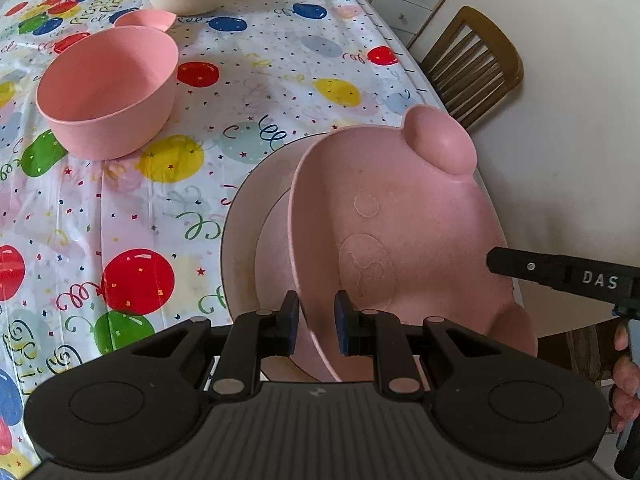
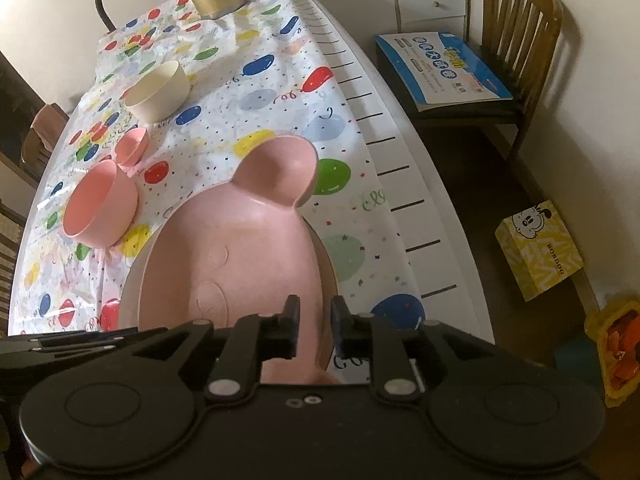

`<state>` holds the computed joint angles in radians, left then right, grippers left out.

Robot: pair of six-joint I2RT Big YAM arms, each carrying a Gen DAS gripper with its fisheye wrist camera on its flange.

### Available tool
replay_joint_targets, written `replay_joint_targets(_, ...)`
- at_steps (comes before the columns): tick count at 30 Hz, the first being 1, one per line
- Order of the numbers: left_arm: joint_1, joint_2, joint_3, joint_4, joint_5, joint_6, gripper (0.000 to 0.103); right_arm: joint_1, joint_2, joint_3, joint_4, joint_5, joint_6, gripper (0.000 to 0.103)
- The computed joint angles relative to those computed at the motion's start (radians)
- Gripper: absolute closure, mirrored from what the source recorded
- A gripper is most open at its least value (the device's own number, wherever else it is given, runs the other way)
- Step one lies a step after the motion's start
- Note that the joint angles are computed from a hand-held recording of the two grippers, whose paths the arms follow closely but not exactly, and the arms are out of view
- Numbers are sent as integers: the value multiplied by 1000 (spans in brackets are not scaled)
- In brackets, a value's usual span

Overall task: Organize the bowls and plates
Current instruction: 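Carry the bear-shaped plate with both grippers over the stacked white plates, then lower the bear plate onto the white plates, open both grippers, withdraw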

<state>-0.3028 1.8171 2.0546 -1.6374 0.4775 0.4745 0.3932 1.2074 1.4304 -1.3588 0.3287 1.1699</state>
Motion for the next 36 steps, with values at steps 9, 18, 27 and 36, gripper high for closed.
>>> replay_joint_targets(9, 17, 4, 23, -10, 1, 5, 85, 17, -7, 27, -11, 41, -8, 73)
replay_joint_targets(18, 55, -6, 74, -26, 51, 56, 84, 61, 26, 99, -5, 88, -37, 68)
replay_joint_targets(27, 111, -24, 125, -4, 112, 95, 47, 120, 88, 204, 10, 135, -78, 54)
replay_joint_targets(36, 173, -13, 210, 56, 167, 82, 37, 162, 179, 350, 4, 202, -146, 21)
